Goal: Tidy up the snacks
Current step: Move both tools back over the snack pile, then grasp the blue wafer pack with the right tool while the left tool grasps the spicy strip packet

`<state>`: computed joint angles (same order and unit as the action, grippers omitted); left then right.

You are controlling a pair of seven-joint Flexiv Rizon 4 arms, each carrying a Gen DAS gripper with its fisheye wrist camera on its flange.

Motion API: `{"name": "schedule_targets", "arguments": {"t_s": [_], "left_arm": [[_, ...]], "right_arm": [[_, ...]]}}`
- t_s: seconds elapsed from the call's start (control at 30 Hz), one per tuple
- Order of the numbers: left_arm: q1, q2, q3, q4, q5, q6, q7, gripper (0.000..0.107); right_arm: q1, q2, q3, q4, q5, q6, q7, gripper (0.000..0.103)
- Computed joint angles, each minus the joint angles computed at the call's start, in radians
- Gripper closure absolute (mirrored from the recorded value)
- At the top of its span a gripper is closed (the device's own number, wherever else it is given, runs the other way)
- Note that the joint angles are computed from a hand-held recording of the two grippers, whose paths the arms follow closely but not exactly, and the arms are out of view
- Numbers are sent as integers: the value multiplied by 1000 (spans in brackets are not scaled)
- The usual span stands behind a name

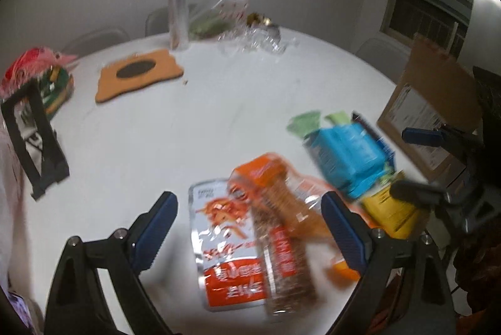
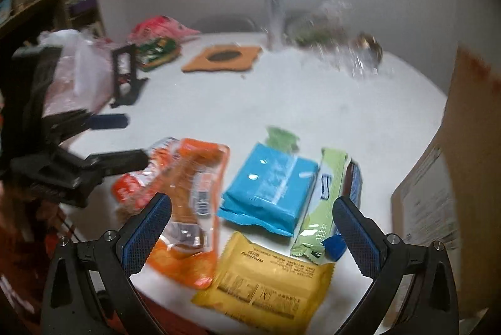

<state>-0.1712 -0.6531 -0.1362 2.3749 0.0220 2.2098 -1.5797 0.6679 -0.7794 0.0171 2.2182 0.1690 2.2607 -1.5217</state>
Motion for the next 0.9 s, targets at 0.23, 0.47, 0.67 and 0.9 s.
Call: {"name": "schedule_targets", "arguments": {"t_s": [0.23,0.47,0.67,0.9], "left_arm": [[64,-64,-20,-22,39,-1,-13,20],[165,-76,-81,-21,140,1,-41,34],[96,-53,-14,-2,92,2,-12,39],[60,-72,5,-13,50,-6,27,43]], "right_arm": [[-9,-47,-24,-100,-14,-127,76,15],[51,-77,-103,-164,-16,-210,132,29],[84,-82,-141,-168,-11,-214,150,34],[95,-87,-151,-167,-7,-203,149,34]]}}
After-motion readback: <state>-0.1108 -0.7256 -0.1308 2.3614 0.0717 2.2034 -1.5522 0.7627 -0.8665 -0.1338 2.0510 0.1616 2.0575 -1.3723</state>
